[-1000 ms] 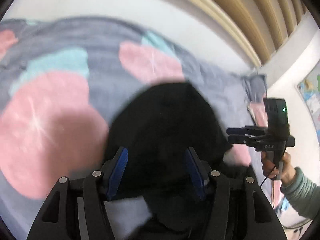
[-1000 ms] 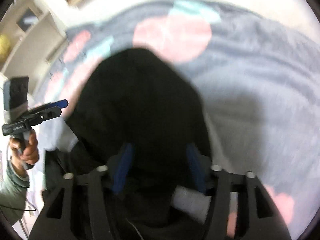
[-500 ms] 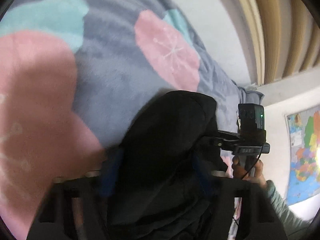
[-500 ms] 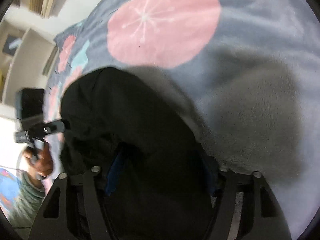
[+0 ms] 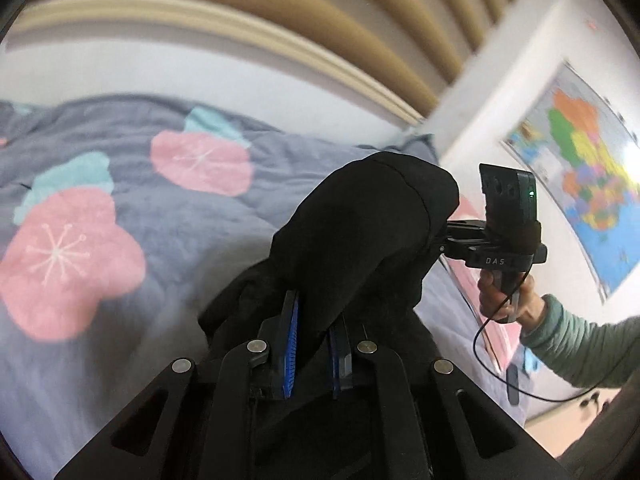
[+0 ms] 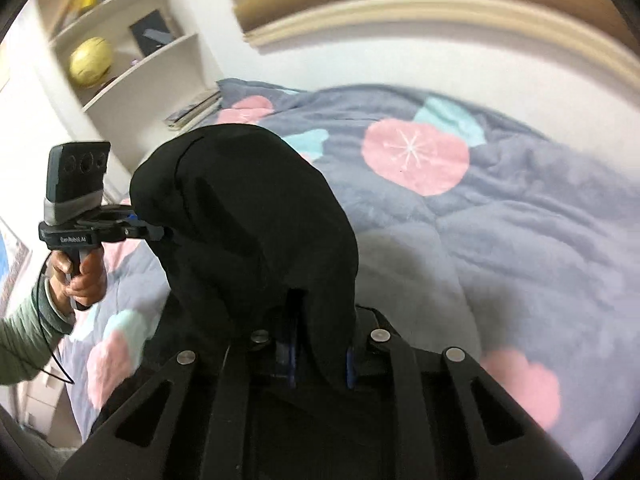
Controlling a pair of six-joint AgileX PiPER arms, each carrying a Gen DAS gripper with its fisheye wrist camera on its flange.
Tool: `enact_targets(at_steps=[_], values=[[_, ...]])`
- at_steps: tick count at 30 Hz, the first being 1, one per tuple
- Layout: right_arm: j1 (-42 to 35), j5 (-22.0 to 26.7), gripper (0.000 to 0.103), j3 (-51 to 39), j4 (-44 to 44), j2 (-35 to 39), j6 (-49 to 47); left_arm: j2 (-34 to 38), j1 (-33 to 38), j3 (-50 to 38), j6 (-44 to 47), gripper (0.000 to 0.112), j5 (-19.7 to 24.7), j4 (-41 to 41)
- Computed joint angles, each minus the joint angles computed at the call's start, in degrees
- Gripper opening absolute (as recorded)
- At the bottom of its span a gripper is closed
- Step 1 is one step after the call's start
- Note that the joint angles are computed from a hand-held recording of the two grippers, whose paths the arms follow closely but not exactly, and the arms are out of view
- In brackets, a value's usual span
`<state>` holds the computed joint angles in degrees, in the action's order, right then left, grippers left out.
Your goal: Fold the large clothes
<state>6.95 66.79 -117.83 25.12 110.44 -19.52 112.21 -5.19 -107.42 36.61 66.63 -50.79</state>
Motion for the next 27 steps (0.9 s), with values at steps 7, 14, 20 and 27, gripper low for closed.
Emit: enact_targets(at_steps=[7, 14, 20, 27], values=[[10.59, -9.93, 0.02, 40.01, -13.36, -29.46, 10.67, -24.78, -5.98, 33.44, 3.07, 0.013, -6.32, 5.67], [15.22, -11.6, 0.025, 63.66, -12.41, -39.48, 25.31, -35.18, -13.59, 60.74, -8.07, 0.014, -17.99, 12.74], [13.14, -5.27, 0.033, 58.35, -16.43, -43.85, 30.58, -43.26, -2.3, 57.41, -8.68, 0.015, -6.47, 11.12], [19.13, -5.01, 0.074, 36.66, -20.86, -33.93, 40.96, -38.74, -2.44, 41.44, -12.15, 0.033, -6.27, 3.47]])
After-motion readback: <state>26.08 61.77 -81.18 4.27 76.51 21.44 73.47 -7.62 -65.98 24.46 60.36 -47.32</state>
